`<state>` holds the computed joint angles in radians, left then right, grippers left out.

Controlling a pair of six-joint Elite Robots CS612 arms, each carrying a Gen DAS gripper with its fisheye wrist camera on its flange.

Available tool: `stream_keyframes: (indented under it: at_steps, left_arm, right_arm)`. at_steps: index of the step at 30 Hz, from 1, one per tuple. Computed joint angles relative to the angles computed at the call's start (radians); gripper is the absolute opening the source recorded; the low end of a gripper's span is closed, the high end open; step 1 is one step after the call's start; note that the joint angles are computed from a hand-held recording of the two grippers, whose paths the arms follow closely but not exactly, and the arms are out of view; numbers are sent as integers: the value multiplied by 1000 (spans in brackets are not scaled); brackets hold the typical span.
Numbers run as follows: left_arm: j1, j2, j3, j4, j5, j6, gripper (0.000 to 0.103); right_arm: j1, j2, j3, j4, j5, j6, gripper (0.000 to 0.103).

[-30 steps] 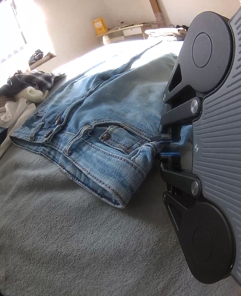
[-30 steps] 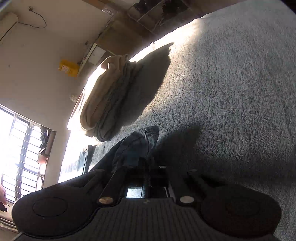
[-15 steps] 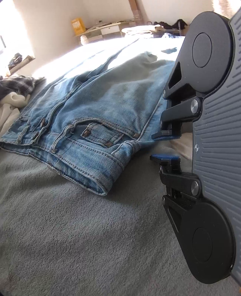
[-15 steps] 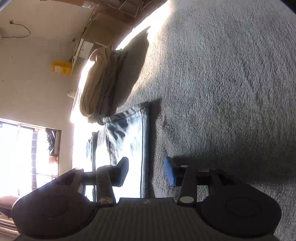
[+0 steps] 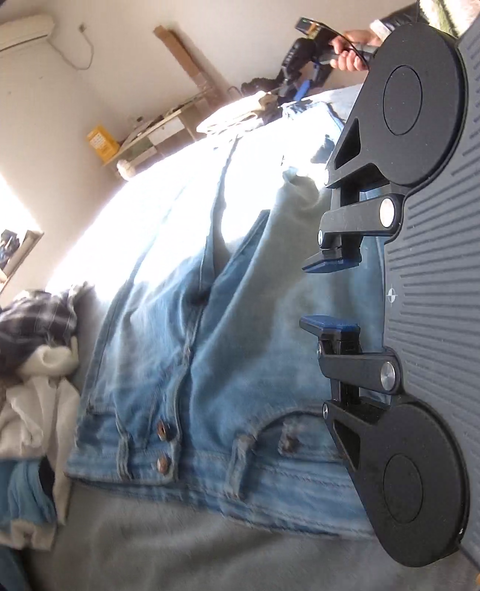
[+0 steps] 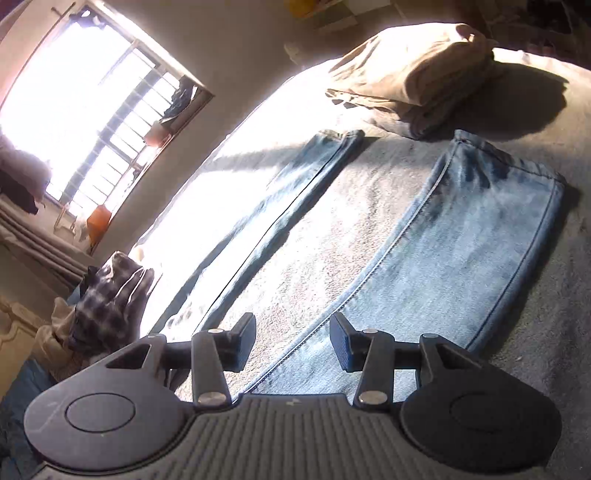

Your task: Fold clothes

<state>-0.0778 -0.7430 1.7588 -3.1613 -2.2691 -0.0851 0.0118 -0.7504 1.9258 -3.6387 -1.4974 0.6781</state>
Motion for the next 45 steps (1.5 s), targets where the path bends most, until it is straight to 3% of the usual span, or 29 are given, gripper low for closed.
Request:
stream_keyframes:
  at_steps: [6, 11, 15, 18, 20, 21, 22, 28, 30, 32, 34, 36, 39, 41, 45]
  left_arm:
    - [-77, 7, -8, 95, 32, 275, 24]
    - [-100, 23, 9, 137, 45, 364, 24]
    - [-89, 46, 5, 122, -1, 339, 24]
    - [-78, 59, -10, 141, -45, 318, 24]
    - [-73, 65, -17, 154, -63, 319, 24]
    - [-72, 67, -20, 157, -68, 319, 24]
    - [-70, 69, -21, 160, -75, 321, 24]
    - [-69, 74, -19, 149, -89, 318, 24]
    - [-72, 71, -15, 149, -81, 319, 24]
    - [-73, 66, -13, 150, -71, 325, 24]
    - [-79, 64, -13, 148, -60, 328, 24]
    - [-82, 63, -10, 138, -52, 325, 24]
    - [-93, 63, -6, 122, -37, 309, 24]
    - [-98, 62, -4, 117, -30, 296, 25]
    - [-99, 62, -6, 119, -24, 290, 25]
  right_arm:
    - [118, 24, -233, 345, 172, -602, 46]
    - [189, 106, -419, 616, 210, -869, 46]
    - [209, 175, -536, 759, 234, -938, 46]
    - [213, 197, -581, 854, 256, -964, 45]
    - [218, 197, -584, 880, 244, -997, 28]
    - [221, 196, -585, 890, 236, -1014, 6]
    - [224, 193, -579, 873, 224, -1033, 2]
    - [247, 184, -532, 732, 126, -1150, 2]
    - [260, 200, -525, 681, 75, -1172, 6]
    - [259, 210, -525, 614, 48, -1093, 19]
    - [257, 220, -529, 553, 19, -1004, 23]
    - [234, 226, -559, 545, -1, -823, 23]
    - [183, 182, -506, 509, 28, -628, 23]
    - [150, 142, -455, 510, 73, -582, 24]
    - [118, 74, -367, 579, 128, -613, 25]
